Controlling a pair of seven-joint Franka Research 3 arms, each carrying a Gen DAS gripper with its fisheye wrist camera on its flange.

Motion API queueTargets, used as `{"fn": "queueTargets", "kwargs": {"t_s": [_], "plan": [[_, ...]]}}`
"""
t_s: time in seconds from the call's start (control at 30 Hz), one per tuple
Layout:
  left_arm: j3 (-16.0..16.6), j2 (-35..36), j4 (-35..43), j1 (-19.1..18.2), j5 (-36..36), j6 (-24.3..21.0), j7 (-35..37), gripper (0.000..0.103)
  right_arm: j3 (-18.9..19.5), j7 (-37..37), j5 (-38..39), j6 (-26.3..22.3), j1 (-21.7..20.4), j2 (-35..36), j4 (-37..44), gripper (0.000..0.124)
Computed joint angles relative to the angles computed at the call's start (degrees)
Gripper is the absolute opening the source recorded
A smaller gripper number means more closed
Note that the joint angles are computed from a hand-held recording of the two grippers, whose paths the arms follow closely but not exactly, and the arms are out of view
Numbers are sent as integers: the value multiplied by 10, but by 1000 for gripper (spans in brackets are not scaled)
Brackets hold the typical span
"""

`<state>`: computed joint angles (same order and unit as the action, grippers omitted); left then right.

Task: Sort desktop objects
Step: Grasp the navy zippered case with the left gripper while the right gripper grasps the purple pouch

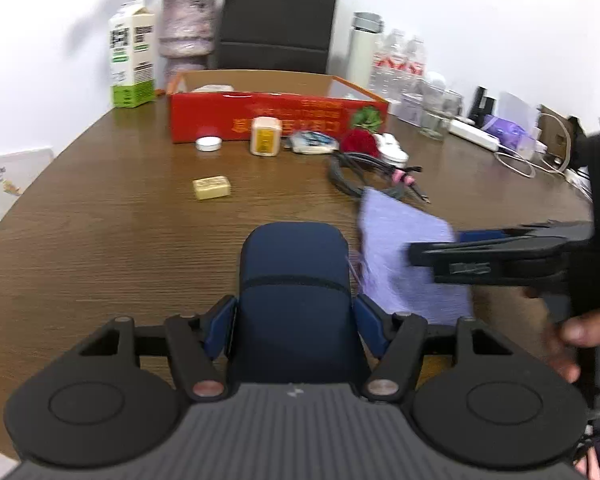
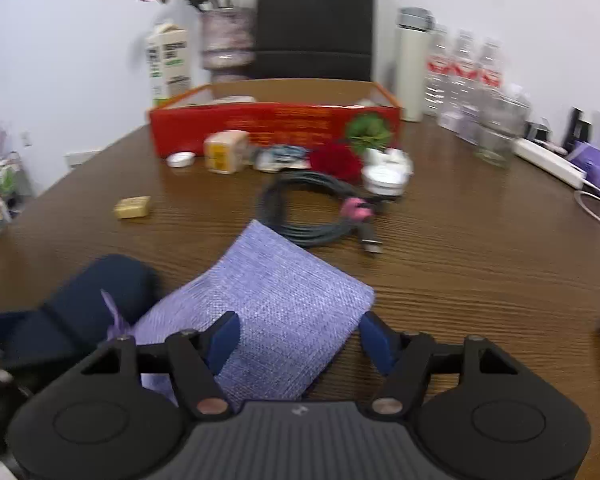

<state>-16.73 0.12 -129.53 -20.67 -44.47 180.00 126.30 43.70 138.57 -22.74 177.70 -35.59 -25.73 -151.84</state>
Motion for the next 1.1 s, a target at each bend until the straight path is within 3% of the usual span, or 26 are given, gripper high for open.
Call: {"fn": "queueTargets", "kwargs": {"t_s": [0.07,0.1,0.17,0.23,0.27,0.4,0.47,0.57,0.7,0.87,0.97,1.03,1.1], "plan": [[5,3,3,5,42,-7,-55,67,-21,6,10,-20,15,-16,-7,59],[5,5,7,8,35,-9,-52,69,-39,15,18,-8,30,-26,-18,62],[-4,11,18,11,-7,0,-12,75,-79,19,50,55,66,-22,-41,81],[-9,19,23,15,12,10,-29,76,-79,23,76,107,70,-10,-52,88],[-12,24,26,19,21,16,-40,76,-59,23,85,104,57,-6,-47,88],[-15,33,26,33,102,15,-121,73,83,14,94,42,-60,-14,0,87],[-43,38,33,57,71,11,-92,72,120,10,87,23,-95,-15,17,86],[-53,46,38,66,90,9,-105,69,161,11,51,11,-136,-22,29,83],[-38,54,32,57,183,23,-173,68,113,-25,48,33,-96,1,17,75],[-92,63,42,113,167,6,-165,68,67,-78,69,69,-58,3,-11,57],[-74,62,33,98,219,18,-209,67,53,-99,90,71,-40,-2,-21,34],[-63,59,24,89,259,31,-240,65,45,-115,102,73,-25,-6,-27,9],[-75,53,15,99,277,36,-251,63,56,-126,114,69,-24,-20,-33,5]]}}
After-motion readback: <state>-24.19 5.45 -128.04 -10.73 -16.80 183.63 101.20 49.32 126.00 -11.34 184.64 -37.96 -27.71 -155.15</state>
